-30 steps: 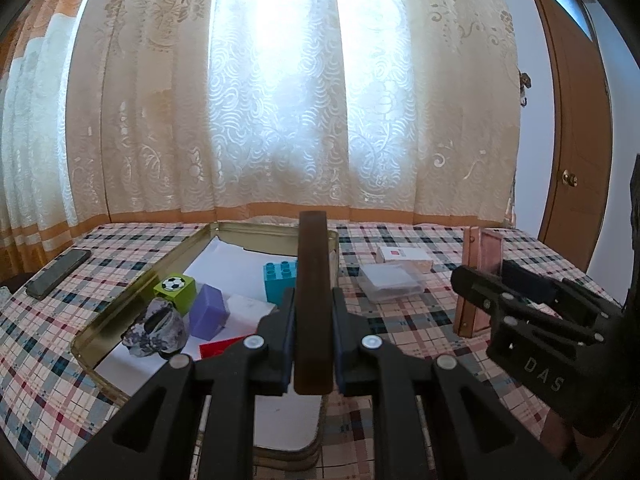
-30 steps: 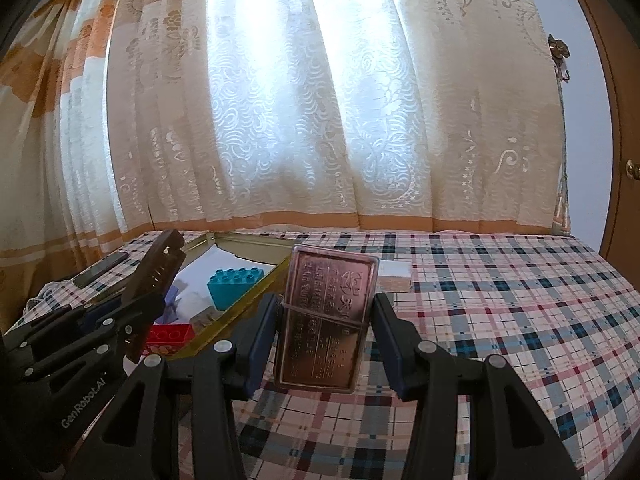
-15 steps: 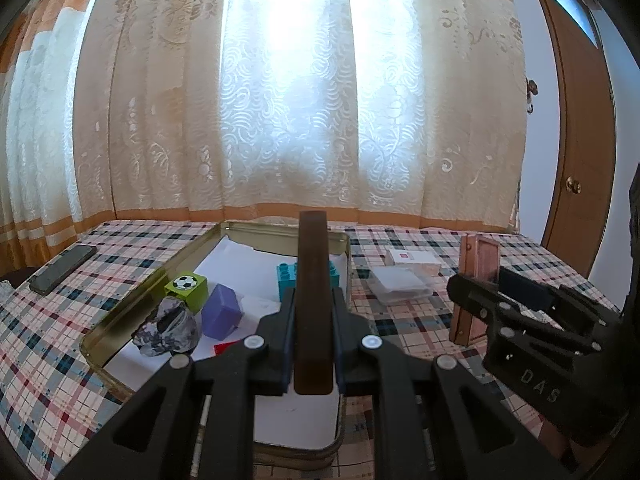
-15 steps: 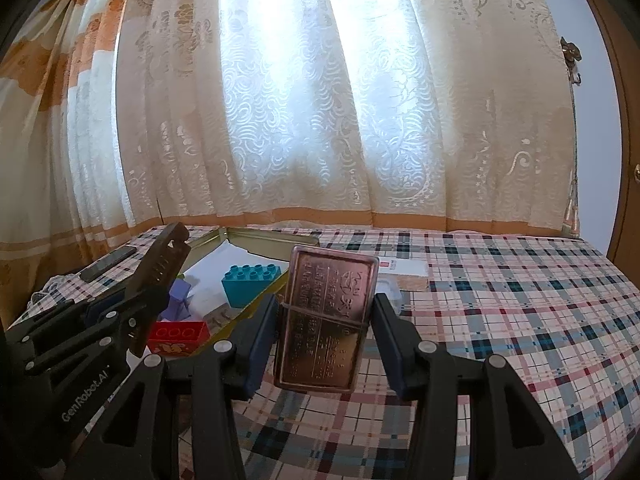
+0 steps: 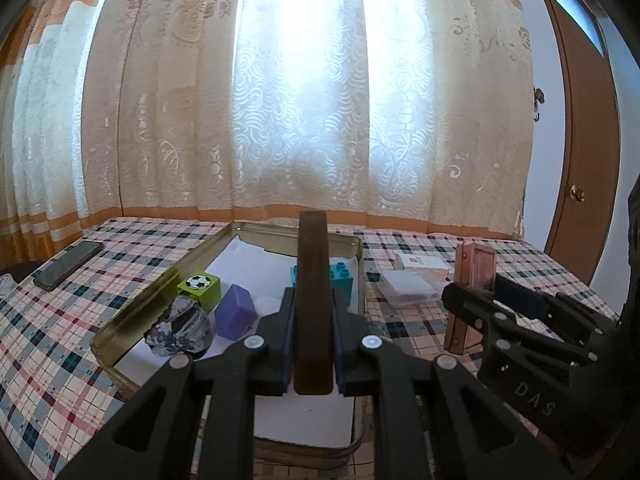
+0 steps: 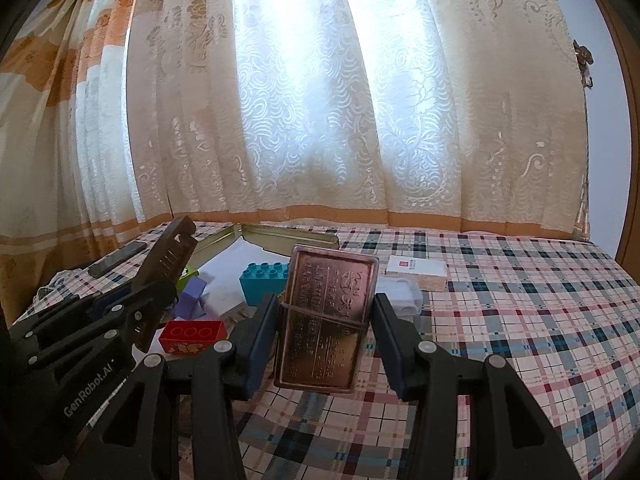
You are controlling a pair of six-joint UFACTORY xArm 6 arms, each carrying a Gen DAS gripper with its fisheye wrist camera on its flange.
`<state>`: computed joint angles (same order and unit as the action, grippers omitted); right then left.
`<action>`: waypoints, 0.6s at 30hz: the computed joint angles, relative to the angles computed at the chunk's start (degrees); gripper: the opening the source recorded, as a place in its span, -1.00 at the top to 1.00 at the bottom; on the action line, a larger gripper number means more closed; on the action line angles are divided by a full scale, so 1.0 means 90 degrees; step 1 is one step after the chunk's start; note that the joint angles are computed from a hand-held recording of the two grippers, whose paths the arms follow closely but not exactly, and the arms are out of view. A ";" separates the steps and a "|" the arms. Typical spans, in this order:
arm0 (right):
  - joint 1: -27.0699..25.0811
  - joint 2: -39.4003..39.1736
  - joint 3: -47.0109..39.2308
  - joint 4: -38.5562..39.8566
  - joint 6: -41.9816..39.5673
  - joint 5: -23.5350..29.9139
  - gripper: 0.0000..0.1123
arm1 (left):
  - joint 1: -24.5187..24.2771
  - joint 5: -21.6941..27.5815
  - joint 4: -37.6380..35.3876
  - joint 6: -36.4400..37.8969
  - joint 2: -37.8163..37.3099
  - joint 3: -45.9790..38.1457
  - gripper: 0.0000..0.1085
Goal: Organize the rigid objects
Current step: 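Carry the copper case and wooden stick over the tin tray with both tools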
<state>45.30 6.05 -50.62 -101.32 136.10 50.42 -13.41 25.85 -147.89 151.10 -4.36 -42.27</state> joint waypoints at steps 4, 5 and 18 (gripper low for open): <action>-0.0008 0.0050 -0.0066 -0.0008 -0.0034 -0.0049 0.10 | 0.0086 0.0045 0.0049 -0.0050 -0.0011 0.0019 0.75; -0.0006 0.0065 -0.0084 -0.0012 -0.0042 -0.0060 0.10 | 0.0120 0.0056 0.0055 -0.0058 -0.0008 0.0018 0.75; -0.0528 0.0531 -0.0856 -0.0462 -0.0227 -0.1390 0.10 | 0.0557 -0.0299 0.0904 -0.0901 0.0262 -0.0509 0.75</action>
<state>40.54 10.82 -58.32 -105.48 134.06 37.91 -8.40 23.16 -139.76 143.00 -2.00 -46.85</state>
